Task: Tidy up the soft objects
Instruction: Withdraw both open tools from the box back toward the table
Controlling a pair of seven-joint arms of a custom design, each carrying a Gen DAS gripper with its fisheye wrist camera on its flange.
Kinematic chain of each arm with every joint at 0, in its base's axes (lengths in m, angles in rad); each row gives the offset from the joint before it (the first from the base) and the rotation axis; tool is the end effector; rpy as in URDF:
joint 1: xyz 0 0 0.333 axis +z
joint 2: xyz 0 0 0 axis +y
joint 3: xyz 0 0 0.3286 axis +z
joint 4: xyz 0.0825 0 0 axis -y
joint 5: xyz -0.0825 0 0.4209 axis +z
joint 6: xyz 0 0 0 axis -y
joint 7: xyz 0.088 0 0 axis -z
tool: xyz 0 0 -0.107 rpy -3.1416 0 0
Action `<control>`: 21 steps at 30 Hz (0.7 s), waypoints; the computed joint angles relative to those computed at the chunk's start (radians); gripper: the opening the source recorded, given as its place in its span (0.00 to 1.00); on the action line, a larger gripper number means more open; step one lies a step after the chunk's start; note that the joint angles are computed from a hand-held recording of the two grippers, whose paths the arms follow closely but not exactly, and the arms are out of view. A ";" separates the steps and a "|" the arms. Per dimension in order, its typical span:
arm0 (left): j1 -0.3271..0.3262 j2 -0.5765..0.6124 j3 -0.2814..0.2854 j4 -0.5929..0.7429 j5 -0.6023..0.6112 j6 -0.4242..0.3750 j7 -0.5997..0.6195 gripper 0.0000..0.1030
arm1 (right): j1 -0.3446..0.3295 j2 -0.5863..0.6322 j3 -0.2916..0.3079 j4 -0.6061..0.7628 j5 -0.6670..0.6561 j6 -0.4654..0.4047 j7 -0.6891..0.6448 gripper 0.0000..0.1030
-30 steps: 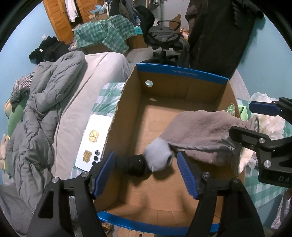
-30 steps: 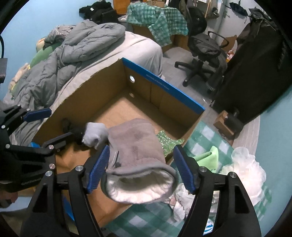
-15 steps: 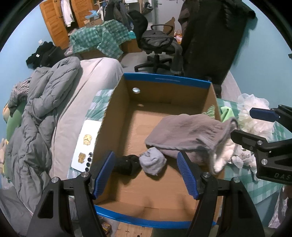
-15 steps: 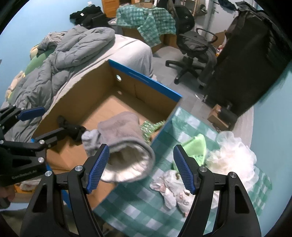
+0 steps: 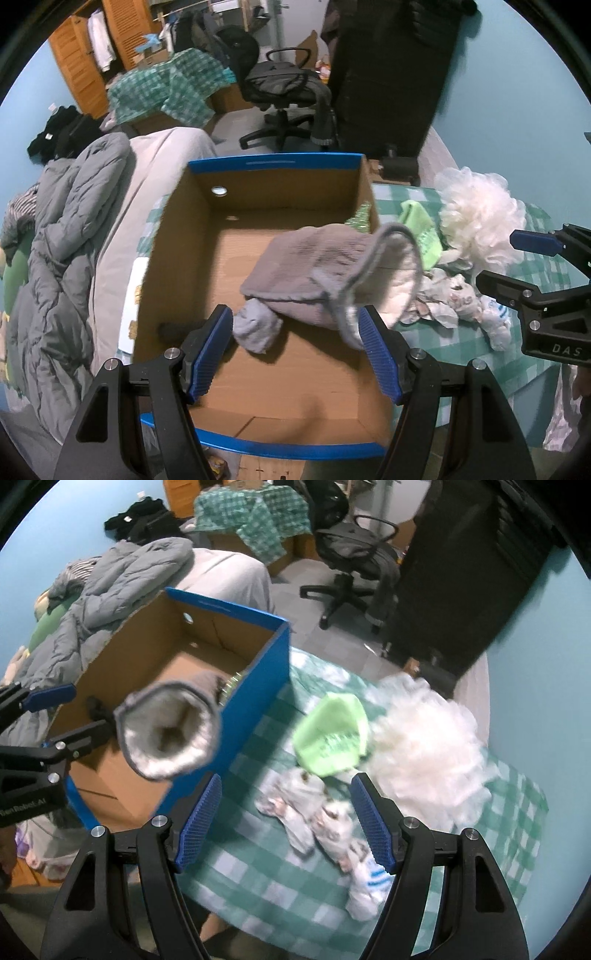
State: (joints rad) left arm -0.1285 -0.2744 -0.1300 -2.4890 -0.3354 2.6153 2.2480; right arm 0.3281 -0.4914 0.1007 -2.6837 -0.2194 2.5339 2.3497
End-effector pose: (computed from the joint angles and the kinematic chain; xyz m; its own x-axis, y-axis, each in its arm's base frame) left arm 0.4839 -0.1210 0.4189 -0.6211 -0.7823 -0.0463 -0.6970 0.5785 -0.4238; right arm 0.3876 0.1784 0.4110 -0.1819 -0.9816 -0.0580 -0.9069 0.1903 -0.3758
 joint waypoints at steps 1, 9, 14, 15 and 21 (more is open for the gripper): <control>-0.005 -0.005 -0.002 -0.002 -0.003 -0.003 0.001 0.70 | -0.001 -0.017 -0.001 -0.013 0.001 -0.008 0.002 0.70; -0.044 -0.029 -0.011 -0.009 -0.039 -0.040 0.016 0.70 | -0.011 -0.148 -0.011 -0.105 0.010 -0.074 0.022 0.70; -0.070 -0.046 -0.021 -0.022 -0.051 -0.051 0.029 0.70 | -0.020 -0.222 -0.019 -0.151 0.014 -0.108 0.028 0.70; -0.074 -0.048 -0.024 -0.024 -0.052 -0.051 0.029 0.70 | -0.021 -0.237 -0.020 -0.159 0.015 -0.115 0.028 0.70; -0.106 -0.064 -0.034 -0.038 -0.064 -0.065 0.037 0.70 | -0.023 -0.322 -0.031 -0.218 0.025 -0.148 0.026 0.70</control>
State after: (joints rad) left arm -0.2347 -0.3388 -0.1641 -2.5269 -0.3996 2.5507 2.2852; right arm 0.3051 -0.8138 0.0695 -2.9013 -0.1941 2.3859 2.3752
